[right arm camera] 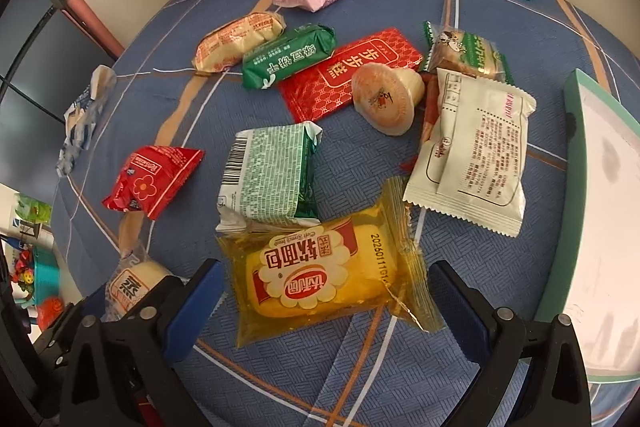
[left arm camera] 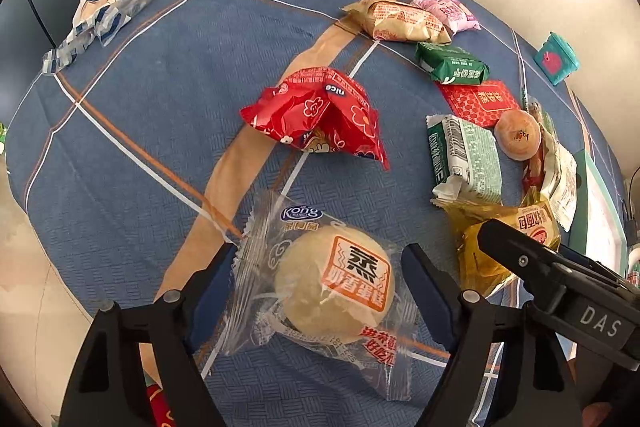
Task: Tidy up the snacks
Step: 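Grasp the clear-wrapped bun with left tool while right tool grasps the yellow bread bag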
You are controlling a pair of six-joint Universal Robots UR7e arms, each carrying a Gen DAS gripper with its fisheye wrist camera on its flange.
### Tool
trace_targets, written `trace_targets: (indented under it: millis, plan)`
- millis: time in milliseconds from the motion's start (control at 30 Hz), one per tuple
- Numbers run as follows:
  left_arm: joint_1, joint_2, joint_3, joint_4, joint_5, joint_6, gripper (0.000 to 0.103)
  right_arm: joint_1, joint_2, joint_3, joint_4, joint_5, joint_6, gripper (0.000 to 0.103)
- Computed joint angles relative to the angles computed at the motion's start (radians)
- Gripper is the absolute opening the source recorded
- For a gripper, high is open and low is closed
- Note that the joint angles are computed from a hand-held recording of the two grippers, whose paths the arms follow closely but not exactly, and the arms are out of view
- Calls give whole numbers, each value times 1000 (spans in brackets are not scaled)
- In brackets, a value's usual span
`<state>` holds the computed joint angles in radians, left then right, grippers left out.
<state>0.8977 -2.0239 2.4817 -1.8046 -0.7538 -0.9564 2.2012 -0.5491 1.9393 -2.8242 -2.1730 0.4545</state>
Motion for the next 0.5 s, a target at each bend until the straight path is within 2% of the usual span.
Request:
trace_targets:
  millis: [167,267,333,467,500]
  plan:
    - [-7,-4,-1,6,0,2,78,-13,18,-9,-17,13,-1,97]
    - [-21,-25,1,22,-4,-6,73,-16,6,1,-13,13,-1,91]
    - [-34,-47,2,42,-4,-22,71,-19,7,6,-29,25,-2,82]
    - [-57,-75,-2,86,3,-64,68,-20,-19,36,-39,41,8,79]
    - [-68,-83,-2,104,9,-79,59,-18,-24,41,-39,39,14,79]
